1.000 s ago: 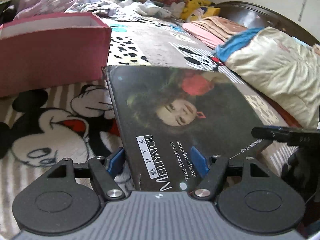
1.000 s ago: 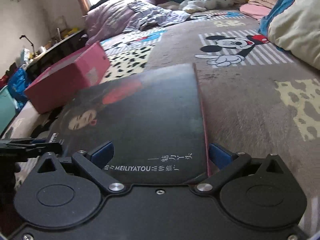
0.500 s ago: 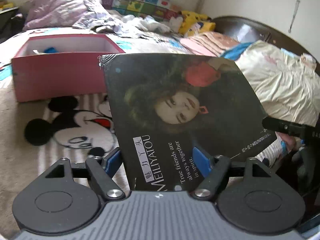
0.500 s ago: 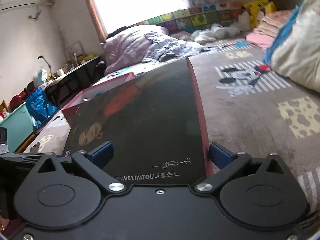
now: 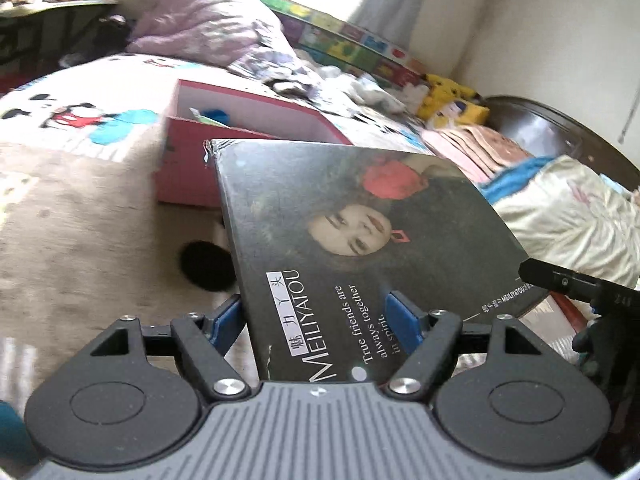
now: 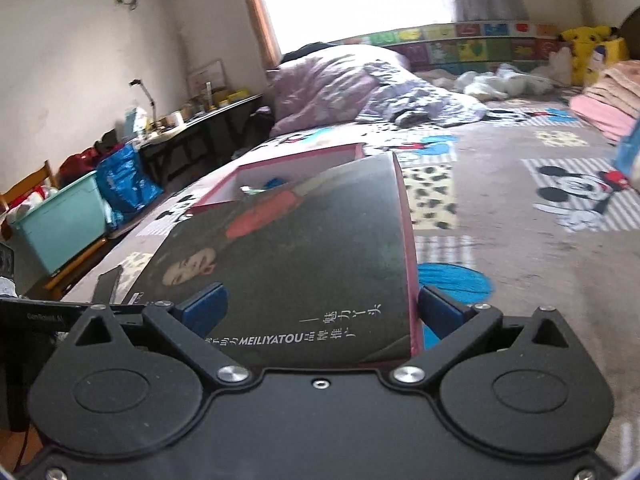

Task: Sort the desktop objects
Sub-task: 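Lift the dark lid with both tools and carry it over the pink box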

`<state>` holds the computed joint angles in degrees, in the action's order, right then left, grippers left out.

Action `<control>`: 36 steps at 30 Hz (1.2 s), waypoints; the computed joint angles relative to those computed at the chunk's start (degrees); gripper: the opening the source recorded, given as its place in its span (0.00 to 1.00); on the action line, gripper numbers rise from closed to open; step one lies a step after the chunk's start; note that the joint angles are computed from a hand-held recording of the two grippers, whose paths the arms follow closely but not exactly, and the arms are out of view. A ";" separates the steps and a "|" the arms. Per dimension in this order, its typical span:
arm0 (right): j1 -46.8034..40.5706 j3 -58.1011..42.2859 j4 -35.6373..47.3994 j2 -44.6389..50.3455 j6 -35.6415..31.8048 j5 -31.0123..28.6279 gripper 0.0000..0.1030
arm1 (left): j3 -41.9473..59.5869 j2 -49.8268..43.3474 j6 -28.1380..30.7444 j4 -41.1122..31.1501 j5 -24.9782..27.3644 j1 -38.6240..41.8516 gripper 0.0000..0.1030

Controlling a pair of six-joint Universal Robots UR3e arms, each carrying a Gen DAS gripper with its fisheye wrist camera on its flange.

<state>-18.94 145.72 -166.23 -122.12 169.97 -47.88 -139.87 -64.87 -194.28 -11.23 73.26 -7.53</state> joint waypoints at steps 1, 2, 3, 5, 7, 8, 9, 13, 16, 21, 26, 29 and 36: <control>2.89 -1.14 -3.88 3.77 1.86 -1.59 1.00 | -0.75 2.56 1.00 -1.81 -1.52 2.45 0.73; 5.32 -2.33 -6.81 6.75 3.26 -3.01 1.00 | -1.35 5.26 2.18 -3.98 -3.21 5.08 0.73; 7.56 -3.57 -9.23 9.38 4.44 -4.33 1.00 | -1.73 7.89 3.44 -6.33 -4.82 7.68 0.73; 11.32 -6.43 -12.82 14.35 6.61 -6.13 1.00 | -1.97 12.60 6.23 -11.21 -8.24 12.96 0.73; 14.77 -9.44 -15.68 18.92 8.47 -8.11 1.00 | -1.57 15.72 9.01 -15.30 -11.33 17.79 0.73; 16.59 -11.10 -16.88 21.19 9.31 -9.27 1.00 | -1.25 16.68 10.38 -16.82 -12.84 20.12 0.73; 18.32 -12.81 -17.89 23.36 10.07 -10.37 1.00 | -0.95 17.31 11.68 -17.95 -14.30 22.24 0.73; 23.29 -19.41 -20.46 31.03 12.35 -13.67 1.00 | 0.06 17.26 15.86 -19.94 -19.50 29.66 0.73; 25.50 -24.78 -21.36 36.39 14.01 -15.03 1.00 | 1.46 12.68 16.32 -16.42 -20.91 31.46 0.73; 27.16 -32.73 -21.53 42.95 15.75 -15.84 1.00 | 5.52 3.55 16.40 -9.88 -21.02 31.57 0.73; 27.57 -39.28 -20.85 47.63 16.53 -16.06 1.00 | 10.64 -5.95 15.04 -3.71 -19.96 29.69 0.73; 27.59 -43.60 -19.51 50.16 16.46 -16.38 1.00 | 14.12 -11.70 14.00 -0.60 -19.59 28.44 0.73; 27.39 -53.82 -15.62 56.05 15.62 -17.13 1.00 | 23.31 -24.76 11.89 4.85 -18.34 25.55 0.73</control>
